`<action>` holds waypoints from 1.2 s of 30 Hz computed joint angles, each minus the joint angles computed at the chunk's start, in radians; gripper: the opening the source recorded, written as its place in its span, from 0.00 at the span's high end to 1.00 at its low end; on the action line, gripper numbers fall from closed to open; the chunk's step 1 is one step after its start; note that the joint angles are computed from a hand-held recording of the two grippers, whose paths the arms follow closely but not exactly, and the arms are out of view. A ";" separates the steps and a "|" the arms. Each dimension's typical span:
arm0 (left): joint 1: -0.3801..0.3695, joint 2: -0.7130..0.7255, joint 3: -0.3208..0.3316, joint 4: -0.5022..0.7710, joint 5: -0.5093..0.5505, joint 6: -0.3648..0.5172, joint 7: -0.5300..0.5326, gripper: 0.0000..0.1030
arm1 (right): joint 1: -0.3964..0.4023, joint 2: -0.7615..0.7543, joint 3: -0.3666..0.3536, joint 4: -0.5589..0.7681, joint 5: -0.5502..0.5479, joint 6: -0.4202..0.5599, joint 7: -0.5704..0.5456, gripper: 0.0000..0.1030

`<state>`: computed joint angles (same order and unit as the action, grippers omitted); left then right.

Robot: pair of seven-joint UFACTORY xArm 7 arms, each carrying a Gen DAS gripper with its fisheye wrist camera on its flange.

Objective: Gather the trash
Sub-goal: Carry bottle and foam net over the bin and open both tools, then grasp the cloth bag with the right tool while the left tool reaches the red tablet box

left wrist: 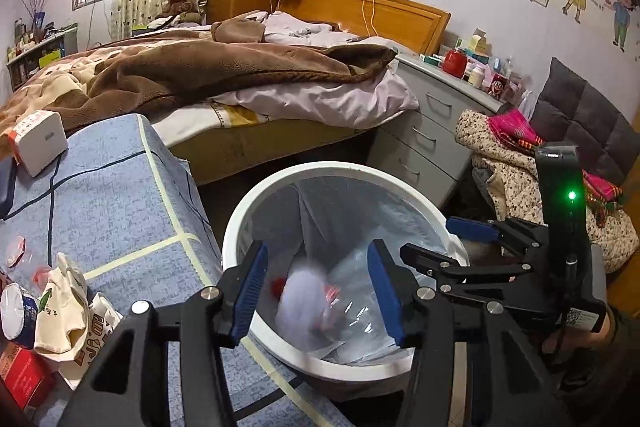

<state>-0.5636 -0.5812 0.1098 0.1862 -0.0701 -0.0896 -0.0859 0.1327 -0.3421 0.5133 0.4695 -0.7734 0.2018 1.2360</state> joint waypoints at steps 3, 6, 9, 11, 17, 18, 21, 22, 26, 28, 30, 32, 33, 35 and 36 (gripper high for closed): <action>0.019 -0.010 -0.016 -0.006 0.002 0.005 -0.005 0.47 | 0.013 -0.023 0.004 -0.011 0.005 0.004 0.016 0.30; 0.051 -0.051 -0.043 -0.025 0.003 0.018 -0.016 0.47 | 0.008 -0.031 0.011 -0.009 0.009 -0.015 0.021 0.30; 0.087 -0.102 -0.067 -0.046 0.008 0.034 -0.023 0.46 | 0.005 -0.062 0.033 -0.012 0.024 -0.013 0.021 0.30; 0.108 -0.147 -0.073 -0.061 0.009 0.057 -0.026 0.45 | -0.015 -0.065 0.051 -0.006 0.022 -0.030 0.024 0.30; 0.182 -0.314 -0.105 -0.123 0.013 0.127 -0.037 0.44 | -0.059 -0.088 0.137 0.017 0.027 -0.034 0.042 0.30; 0.192 -0.339 -0.103 -0.132 0.015 0.139 -0.035 0.43 | -0.066 -0.087 0.151 0.023 0.026 -0.043 0.047 0.30; 0.228 -0.439 -0.103 -0.165 0.018 0.193 -0.030 0.41 | -0.100 -0.095 0.199 0.035 0.021 -0.067 0.068 0.30; 0.245 -0.472 -0.106 -0.176 0.020 0.212 -0.029 0.41 | -0.120 -0.099 0.223 0.041 0.017 -0.077 0.078 0.30; 0.310 -0.635 -0.077 -0.221 0.021 0.316 0.000 0.40 | -0.171 -0.098 0.291 0.062 0.036 -0.115 0.091 0.30; 0.353 -0.715 -0.086 -0.239 0.025 0.369 0.008 0.39 | -0.217 -0.101 0.348 0.075 0.043 -0.139 0.095 0.30; 0.396 -0.798 -0.081 -0.258 0.028 0.425 0.023 0.38 | -0.260 -0.094 0.400 0.092 0.051 -0.157 0.087 0.30; 0.440 -0.879 -0.051 -0.275 0.024 0.484 0.052 0.37 | -0.316 -0.084 0.464 0.114 0.057 -0.179 0.078 0.30; 0.459 -0.906 -0.052 -0.280 0.022 0.505 0.056 0.36 | -0.344 -0.081 0.496 0.126 0.061 -0.187 0.073 0.30; 0.518 -0.964 -0.032 -0.292 0.022 0.552 0.087 0.36 | -0.401 -0.080 0.560 0.145 0.071 -0.211 0.063 0.30; 0.544 -0.995 -0.013 -0.298 0.018 0.580 0.109 0.36 | -0.441 -0.076 0.605 0.163 0.076 -0.218 0.059 0.30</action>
